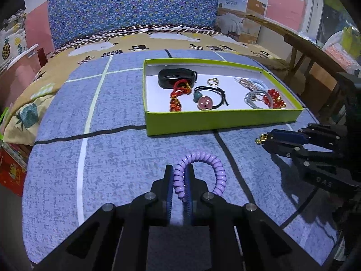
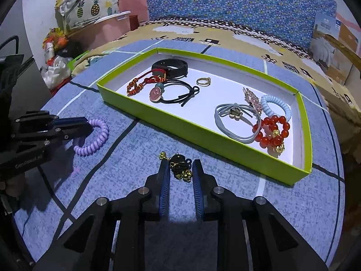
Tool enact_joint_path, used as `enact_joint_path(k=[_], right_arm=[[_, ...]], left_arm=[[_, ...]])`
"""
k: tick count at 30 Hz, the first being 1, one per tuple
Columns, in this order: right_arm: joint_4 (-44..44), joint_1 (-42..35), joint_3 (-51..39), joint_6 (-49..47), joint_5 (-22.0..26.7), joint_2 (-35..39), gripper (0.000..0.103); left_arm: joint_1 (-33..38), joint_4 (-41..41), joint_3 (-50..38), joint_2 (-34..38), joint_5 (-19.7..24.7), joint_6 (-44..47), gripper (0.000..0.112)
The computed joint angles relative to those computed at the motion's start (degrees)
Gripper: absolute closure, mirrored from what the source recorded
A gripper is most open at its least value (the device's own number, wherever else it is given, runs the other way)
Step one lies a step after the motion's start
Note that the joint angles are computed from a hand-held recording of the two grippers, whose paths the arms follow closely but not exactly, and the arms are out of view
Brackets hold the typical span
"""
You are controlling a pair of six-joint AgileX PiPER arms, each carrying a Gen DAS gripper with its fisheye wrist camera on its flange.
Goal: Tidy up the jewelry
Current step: 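Grasp the black-and-gold charm with the right tool while the left tool grasps the lavender coil tie, then carry the charm and lavender tie into the green box and release both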
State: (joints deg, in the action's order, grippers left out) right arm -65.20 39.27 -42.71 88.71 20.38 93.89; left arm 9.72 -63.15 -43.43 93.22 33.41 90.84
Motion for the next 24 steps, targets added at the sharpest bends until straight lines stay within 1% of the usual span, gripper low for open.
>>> enact_joint_path(k=[4, 5, 8, 13, 24], right_arm=[[-2.2, 0.7, 0.9, 3.4, 0.1, -0.7, 0.084], [-2.8, 0.9, 1.2, 4.3, 0.2, -1.0, 0.089], [-5.5, 1.5, 2.4, 8.5, 0.4, -2.2, 0.089], [-7.3, 2.0, 3.4, 11.5, 0.5, -2.8, 0.089], [-12.0, 3.2, 6.2, 18.4, 1.3, -7.2, 0.089]], left_arm=[[0.7, -1.0, 0.6, -0.5, 1.8, 1.3, 0.102], [1.1, -1.4, 0.8, -0.8, 2.4, 1.8, 0.102], [1.9, -2.6, 1.5, -1.6, 4.0, 3.1, 0.102], [2.1, -3.2, 2.1, -2.5, 5.1, 3.8, 0.102], [2.2, -3.5, 1.7, -4.4, 7.6, 3.3, 0.102]])
